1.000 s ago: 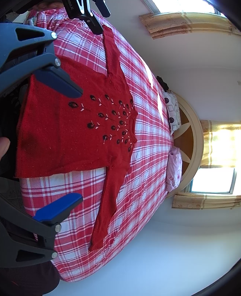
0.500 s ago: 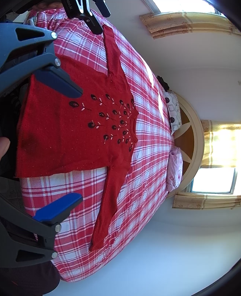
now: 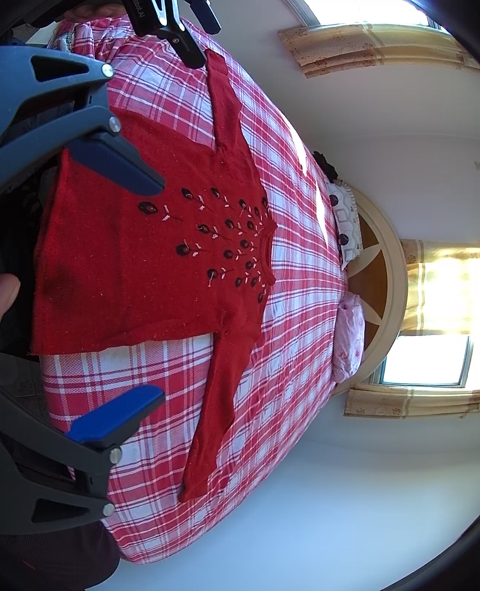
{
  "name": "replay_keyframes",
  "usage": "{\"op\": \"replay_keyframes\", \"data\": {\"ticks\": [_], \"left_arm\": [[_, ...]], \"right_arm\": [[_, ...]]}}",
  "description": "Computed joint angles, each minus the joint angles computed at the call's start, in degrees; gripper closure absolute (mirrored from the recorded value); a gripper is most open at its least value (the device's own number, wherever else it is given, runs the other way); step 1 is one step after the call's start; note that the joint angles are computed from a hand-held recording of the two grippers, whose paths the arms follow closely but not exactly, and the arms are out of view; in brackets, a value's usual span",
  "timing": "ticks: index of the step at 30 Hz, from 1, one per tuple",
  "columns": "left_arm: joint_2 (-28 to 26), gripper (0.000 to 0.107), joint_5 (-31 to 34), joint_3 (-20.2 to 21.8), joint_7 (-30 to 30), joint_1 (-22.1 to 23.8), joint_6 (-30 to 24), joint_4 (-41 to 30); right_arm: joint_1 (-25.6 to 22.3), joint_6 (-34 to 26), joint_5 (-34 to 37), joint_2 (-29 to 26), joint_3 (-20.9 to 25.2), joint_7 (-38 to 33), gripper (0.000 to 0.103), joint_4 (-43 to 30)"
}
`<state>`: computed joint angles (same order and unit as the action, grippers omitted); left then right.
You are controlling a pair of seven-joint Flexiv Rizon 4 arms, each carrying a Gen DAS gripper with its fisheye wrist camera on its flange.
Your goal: Fold small clothes
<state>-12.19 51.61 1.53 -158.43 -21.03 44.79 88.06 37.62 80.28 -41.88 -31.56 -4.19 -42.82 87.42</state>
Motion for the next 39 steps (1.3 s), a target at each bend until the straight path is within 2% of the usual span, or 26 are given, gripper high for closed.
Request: {"op": "replay_keyframes", "data": {"ticks": [13,22,29,35,39], "left_arm": [[-0.27,0.005,-0.48,-0.13,0.28,0.17,0.08,-0.02],[-2.15,0.005,-3.11,0.61,2.33,0.72,1.52,-0.06],[-5.96,0.005,-4.8,1.88,4.93,0.99,2.95,-1.55],[-11.0,0.005,-8.88,3.3,10.43,1.91,5.76,-4.19],[-14.44,0.005,-11.56,5.15,13.57,1.87,6.36,-6.86]], "right_arm": [[0.15,-0.08,0.16,-0.11,-0.08,0.13,0.0,0.01],[-1.35,-2.29,3.33,-1.71,2.44,-3.26,0.0,-1.8],[-3.46,-4.95,7.87,-5.27,3.86,-6.45,0.0,-5.79],[-4.92,-5.91,11.58,-8.82,1.65,-3.68,0.0,-9.29],[-6.23,-9.72,12.98,-11.16,0.87,-2.0,0.0,-12.46]]}}
